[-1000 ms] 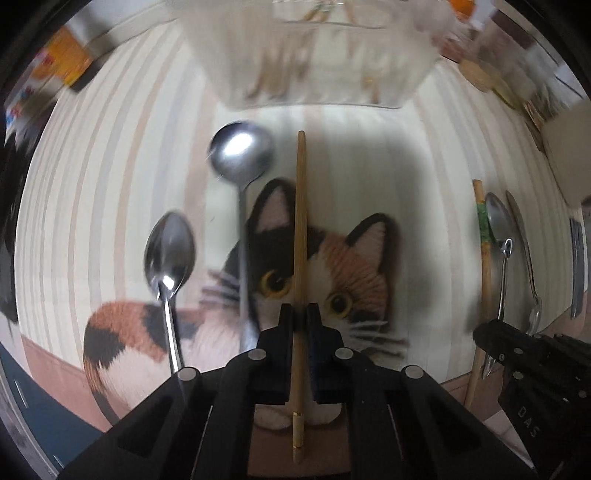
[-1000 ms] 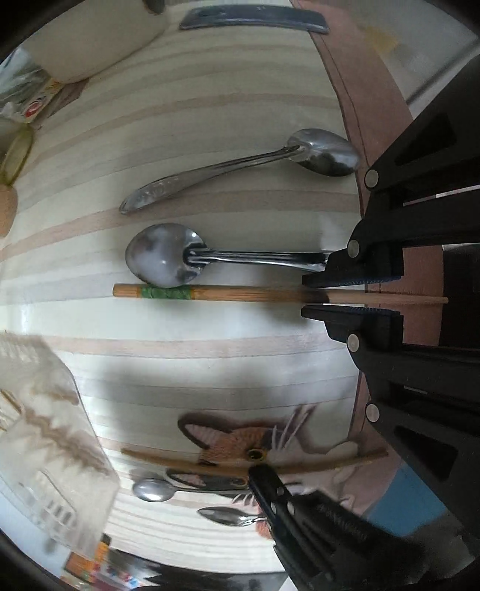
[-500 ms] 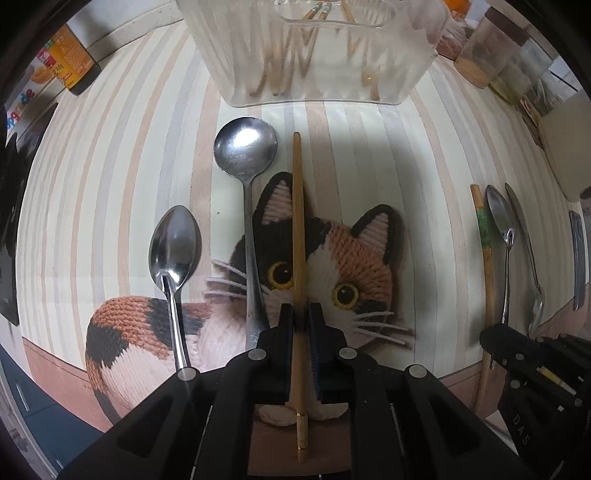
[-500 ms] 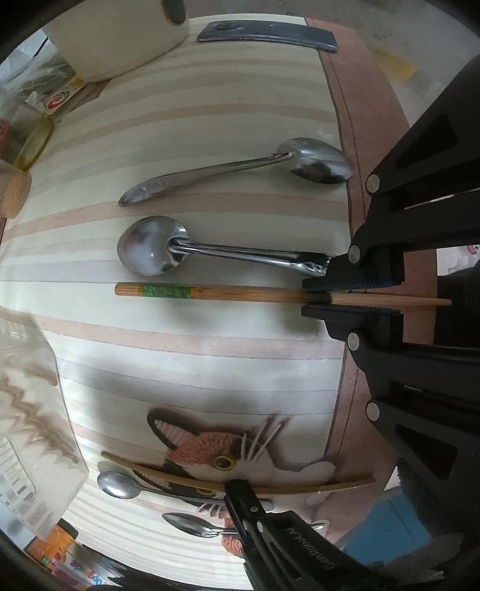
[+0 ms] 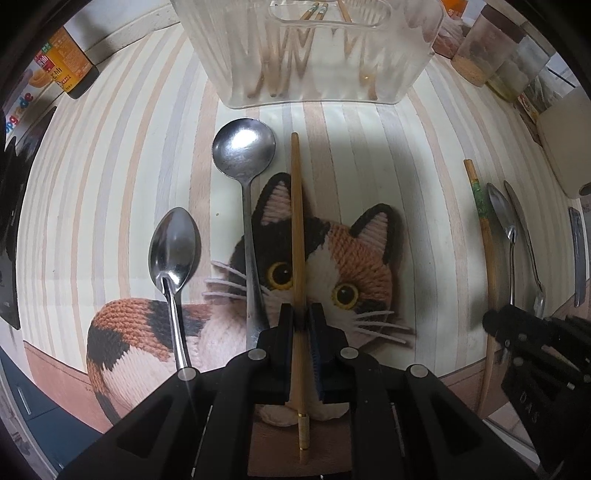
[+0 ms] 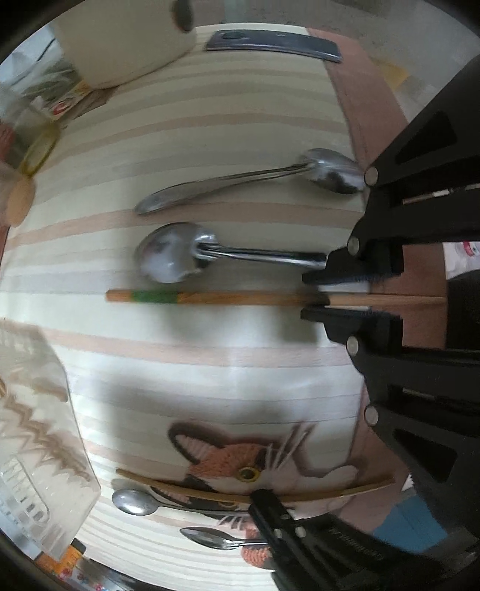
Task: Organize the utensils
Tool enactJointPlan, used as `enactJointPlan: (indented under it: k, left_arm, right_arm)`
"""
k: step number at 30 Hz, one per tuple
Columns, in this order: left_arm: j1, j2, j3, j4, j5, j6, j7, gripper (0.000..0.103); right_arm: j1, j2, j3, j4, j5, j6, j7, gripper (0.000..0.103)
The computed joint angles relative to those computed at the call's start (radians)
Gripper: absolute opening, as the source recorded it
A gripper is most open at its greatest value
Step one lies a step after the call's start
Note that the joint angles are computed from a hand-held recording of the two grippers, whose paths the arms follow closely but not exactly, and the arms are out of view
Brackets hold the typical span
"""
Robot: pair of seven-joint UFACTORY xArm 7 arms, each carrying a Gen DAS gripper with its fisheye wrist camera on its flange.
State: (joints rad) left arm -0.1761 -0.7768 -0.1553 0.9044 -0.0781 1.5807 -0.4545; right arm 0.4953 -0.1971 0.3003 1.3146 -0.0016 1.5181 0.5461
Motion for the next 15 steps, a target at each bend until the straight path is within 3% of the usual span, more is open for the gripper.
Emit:
enactJointPlan:
  k: [3,6,8,9,10,15]
  left_arm:
    - [0.0,-0.006,0.01,-0.004,-0.003,0.0,0.008,0.009]
    - [0.001,-0.011,0.01,-0.008,0.002,-0.003,0.017,0.009]
    - [0.002,-0.006,0.008,-0.004,0.004,-0.001,0.02,0.009]
    - [0.003,-0.005,0.007,-0.003,0.003,-0.001,0.02,0.009]
    - [0.003,-0.005,0.007,-0.003,0.003,-0.002,0.02,0.009]
    - [0.0,0.001,-0.001,-0.001,0.007,-0.004,0.023,0.009]
  right_arm:
    - [-0.013,-0.049,-0.014,-0.046,0.009,-0.021,0.01,0.041]
    - [-0.02,-0.068,-0.013,-0.058,0.021,-0.027,0.002,0.042]
    - [-0.024,-0.09,-0.009,-0.079,0.021,-0.044,0.011,0.039]
    - [-0.024,-0.101,-0.002,-0.088,0.014,-0.055,0.018,0.026]
    - [-0.024,-0.114,0.002,-0.104,0.01,-0.062,0.02,0.02]
    - [-0.012,-0.134,0.029,-0.093,-0.014,-0.101,0.006,0.019]
